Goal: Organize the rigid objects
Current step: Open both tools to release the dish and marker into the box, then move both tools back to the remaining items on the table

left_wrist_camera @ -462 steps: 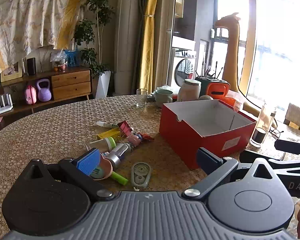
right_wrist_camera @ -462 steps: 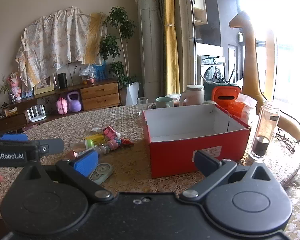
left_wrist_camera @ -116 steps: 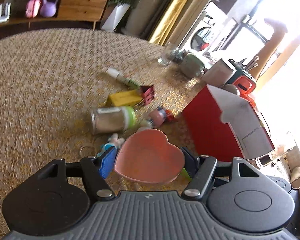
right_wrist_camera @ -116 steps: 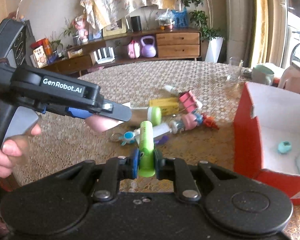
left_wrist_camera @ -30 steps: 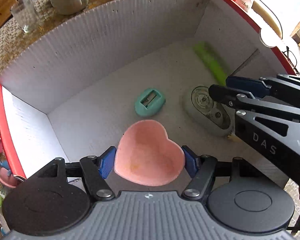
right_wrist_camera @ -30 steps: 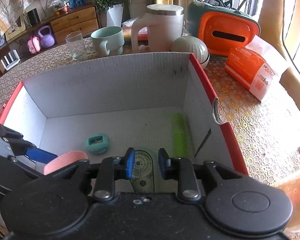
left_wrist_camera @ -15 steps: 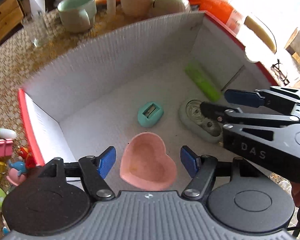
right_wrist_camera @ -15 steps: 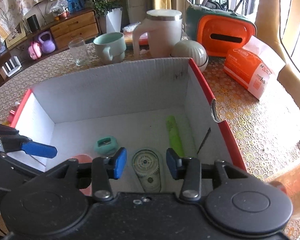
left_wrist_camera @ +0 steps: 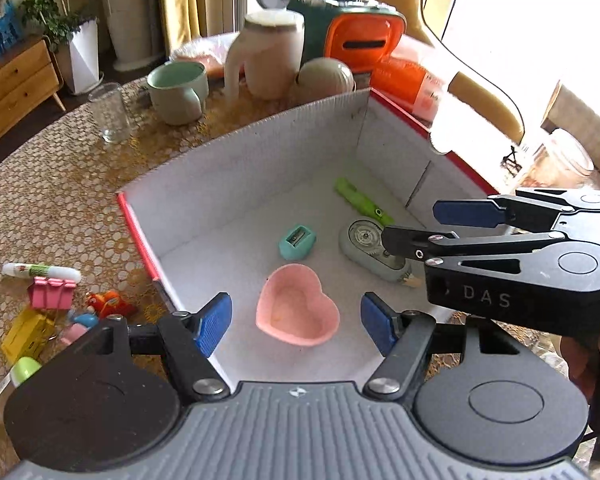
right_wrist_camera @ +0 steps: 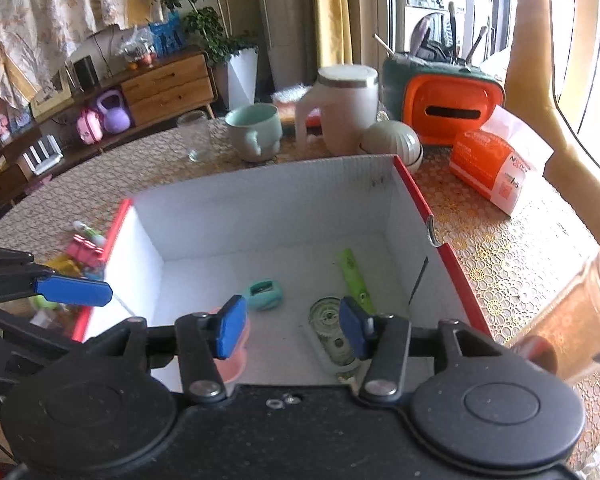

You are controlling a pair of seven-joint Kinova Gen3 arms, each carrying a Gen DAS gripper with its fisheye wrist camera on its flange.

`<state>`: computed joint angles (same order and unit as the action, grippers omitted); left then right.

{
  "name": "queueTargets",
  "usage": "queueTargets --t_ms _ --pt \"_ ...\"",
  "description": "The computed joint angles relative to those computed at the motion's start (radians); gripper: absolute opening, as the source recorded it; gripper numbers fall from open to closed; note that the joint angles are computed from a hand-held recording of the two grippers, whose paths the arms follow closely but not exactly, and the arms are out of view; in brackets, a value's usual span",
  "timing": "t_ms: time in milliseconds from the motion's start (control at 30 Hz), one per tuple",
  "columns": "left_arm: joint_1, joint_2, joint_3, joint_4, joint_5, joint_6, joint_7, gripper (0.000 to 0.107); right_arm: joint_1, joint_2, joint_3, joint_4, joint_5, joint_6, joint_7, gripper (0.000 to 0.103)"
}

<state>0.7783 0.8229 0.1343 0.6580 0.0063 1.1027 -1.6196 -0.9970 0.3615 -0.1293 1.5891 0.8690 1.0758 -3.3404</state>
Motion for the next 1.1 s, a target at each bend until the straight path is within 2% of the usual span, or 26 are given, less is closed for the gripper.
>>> queueTargets --t_ms 200,500,567,767,1100 --pt "-0.056 -0.122 0.028 0.212 0.029 -0.131 -0.032 0.071 -0.057 0.002 -0.013 -0.033 0.031 0.060 -0.029 0.058" --pt "-0.155 -0.280 0.075 0.473 0.078 -0.300 -0.079 0.071 -0.143 0.029 -0.025 -0.103 0.090 0.132 -0.044 0.066" --pt "-0.180 -0.311 0.084 0.524 0.092 -0.336 -0.091 0.071 -0.166 0.040 -0.022 -0.120 0.108 0.145 -0.048 0.071" --pt "-0.257 -0.417 0.109 0.701 0.135 -0.476 -0.139 0.079 -0.219 0.059 -0.015 -0.139 0.166 0.150 -0.092 0.084" --pt "-0.364 -0.524 0.125 0.898 0.202 -0.626 -0.204 0.082 -0.285 0.117 0.007 -0.185 0.252 0.123 -0.112 0.101"
